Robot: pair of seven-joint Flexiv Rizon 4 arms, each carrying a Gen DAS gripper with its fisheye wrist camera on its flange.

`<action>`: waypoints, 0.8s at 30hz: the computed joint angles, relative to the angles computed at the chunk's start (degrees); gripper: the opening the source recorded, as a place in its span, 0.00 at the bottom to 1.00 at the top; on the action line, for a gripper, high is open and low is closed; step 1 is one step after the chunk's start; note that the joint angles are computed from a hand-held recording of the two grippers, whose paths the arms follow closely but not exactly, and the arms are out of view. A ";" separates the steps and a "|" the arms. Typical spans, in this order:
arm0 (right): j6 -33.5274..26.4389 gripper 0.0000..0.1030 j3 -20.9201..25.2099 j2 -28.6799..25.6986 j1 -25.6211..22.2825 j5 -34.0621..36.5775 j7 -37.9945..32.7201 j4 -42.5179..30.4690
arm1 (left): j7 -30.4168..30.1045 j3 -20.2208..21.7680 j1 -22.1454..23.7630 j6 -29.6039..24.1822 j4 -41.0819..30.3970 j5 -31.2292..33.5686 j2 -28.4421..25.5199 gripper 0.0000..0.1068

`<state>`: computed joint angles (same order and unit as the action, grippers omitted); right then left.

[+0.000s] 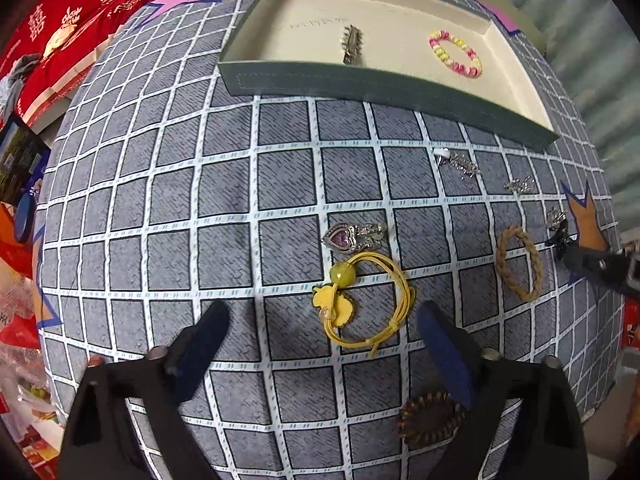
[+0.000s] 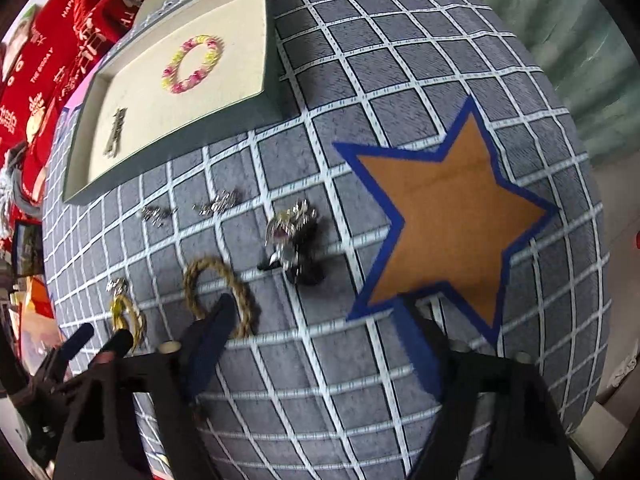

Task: Organize jewelry
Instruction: 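Grasp the yellow cord bracelet with the left tool while the right tool grasps the black claw clip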

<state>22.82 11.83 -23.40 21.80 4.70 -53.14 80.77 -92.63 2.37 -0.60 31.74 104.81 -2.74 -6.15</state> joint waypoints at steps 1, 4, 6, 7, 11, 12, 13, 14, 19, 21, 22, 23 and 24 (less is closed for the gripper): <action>-0.25 0.69 -0.11 -0.65 0.10 -0.09 0.02 -0.76 | -0.75 -0.32 -0.24 0.00 -0.60 0.30 -0.78 0.93; -0.19 0.65 -0.23 -2.68 0.38 0.09 0.24 -2.90 | -1.60 -0.65 -0.69 0.24 -1.56 0.64 -2.33 0.93; -0.05 0.65 -0.49 -3.93 0.98 -0.90 0.40 -4.37 | -1.76 -0.63 -0.93 0.60 -1.69 0.89 -2.86 0.93; -0.37 0.64 -0.60 -4.73 1.14 -1.22 0.33 -5.50 | -1.91 -0.69 -0.97 0.52 -2.34 0.97 -3.53 0.91; -2.82 0.45 -1.34 -7.06 2.78 -4.42 0.24 -8.90 | -2.93 -0.51 -1.56 1.08 -2.91 2.47 -4.18 0.88; -3.43 0.40 -1.51 -7.51 3.21 -5.24 0.21 -9.57 | -3.02 -0.36 -1.74 1.61 -1.98 2.60 -3.59 0.88; -3.86 0.40 -1.58 -8.03 3.48 -5.67 0.14 -10.35 | -3.43 -0.31 -2.02 2.39 -1.00 2.94 -3.15 0.86; -3.54 0.40 -1.47 -7.98 4.03 -5.87 0.74 -10.08 | -3.59 -0.41 -2.08 3.01 -1.19 3.05 -3.38 0.82; -3.55 0.40 -1.42 -7.78 4.19 -5.96 1.47 -9.97 | -3.36 -0.29 -2.08 4.74 0.73 3.14 -1.65 0.61; -2.05 0.40 -1.01 -5.07 3.37 -5.27 1.46 -5.98 | -2.68 -0.35 -1.94 4.95 0.82 2.85 -1.08 0.42; -1.39 0.40 -0.85 -4.19 2.94 -4.86 1.30 -4.71 | -2.31 -0.44 -1.87 5.19 0.86 2.44 -1.04 0.32; -0.81 0.40 -0.68 -3.39 2.52 -4.39 1.16 -3.62 | -1.82 -0.51 -1.70 5.55 1.15 1.43 -1.03 0.27; -0.24 0.40 -0.52 -2.51 2.15 -3.96 1.09 -2.45 | -1.47 -0.49 -1.52 5.49 1.29 0.57 -0.85 0.26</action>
<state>22.57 11.31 -25.91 23.95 0.74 -52.05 78.32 -94.10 1.88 -2.13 37.23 106.09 -2.17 -7.00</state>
